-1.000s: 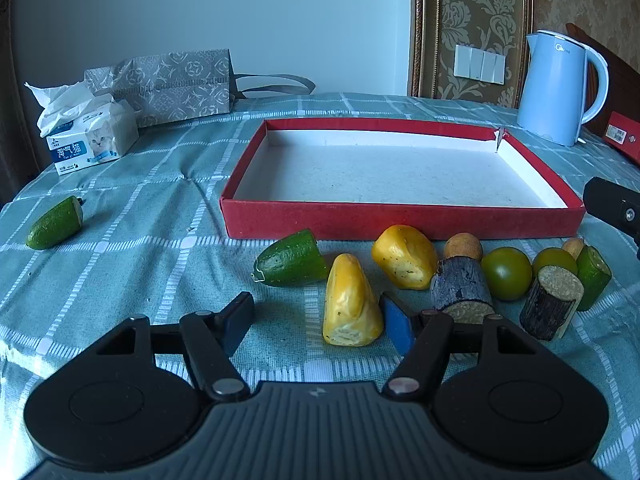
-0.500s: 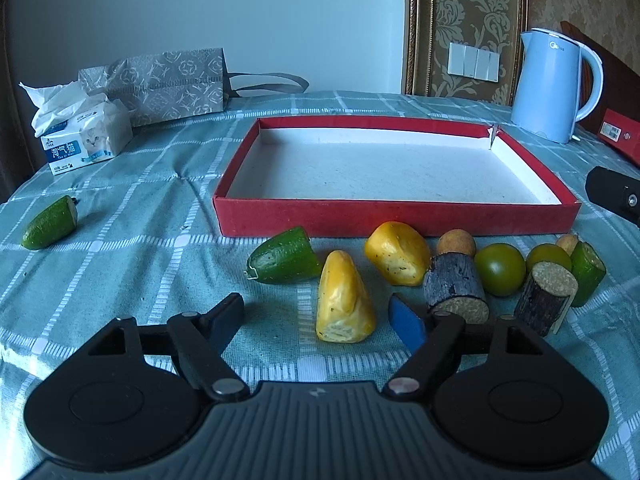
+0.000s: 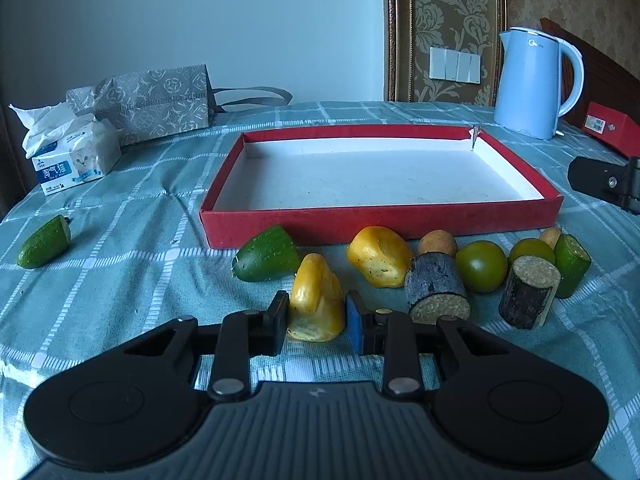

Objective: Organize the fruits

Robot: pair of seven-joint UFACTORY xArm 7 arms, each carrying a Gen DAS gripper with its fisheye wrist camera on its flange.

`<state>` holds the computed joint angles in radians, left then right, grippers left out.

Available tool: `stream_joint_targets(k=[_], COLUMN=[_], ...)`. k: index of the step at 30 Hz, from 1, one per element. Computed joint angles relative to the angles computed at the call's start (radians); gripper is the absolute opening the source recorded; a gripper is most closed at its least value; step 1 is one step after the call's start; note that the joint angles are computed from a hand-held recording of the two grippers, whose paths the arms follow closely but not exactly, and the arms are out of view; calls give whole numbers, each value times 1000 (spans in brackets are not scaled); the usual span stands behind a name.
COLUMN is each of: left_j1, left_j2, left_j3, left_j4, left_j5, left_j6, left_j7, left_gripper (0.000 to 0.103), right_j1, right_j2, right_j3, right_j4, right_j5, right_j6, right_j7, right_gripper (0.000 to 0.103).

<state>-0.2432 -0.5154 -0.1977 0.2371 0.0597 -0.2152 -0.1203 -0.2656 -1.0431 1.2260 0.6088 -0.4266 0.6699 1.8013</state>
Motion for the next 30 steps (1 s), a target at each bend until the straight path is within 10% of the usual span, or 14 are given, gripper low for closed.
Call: stream_joint_targets(k=[6, 14, 26, 30], left_j1=[-147, -118, -246, -276], left_j2=[-40, -51, -13, -12], left_j3=[180, 157, 342, 390], left_j4=[-18, -17, -28, -28], left_j5=[29, 22, 85, 112], left_j6=[-9, -36, -95, -100], left_j7=[25, 38, 27, 15], left_gripper=[29, 28, 28, 28], right_j1=[22, 77, 397, 345], right_j2=[12, 66, 110, 236], right_j3=[-22, -77, -234, -196], right_j4=[-21, -67, -138, -54], right_j5=[17, -18, -124, -215], right_j6=[17, -32, 71, 38], right_j7=[35, 79, -34, -107], right_gripper=[103, 103, 103, 77])
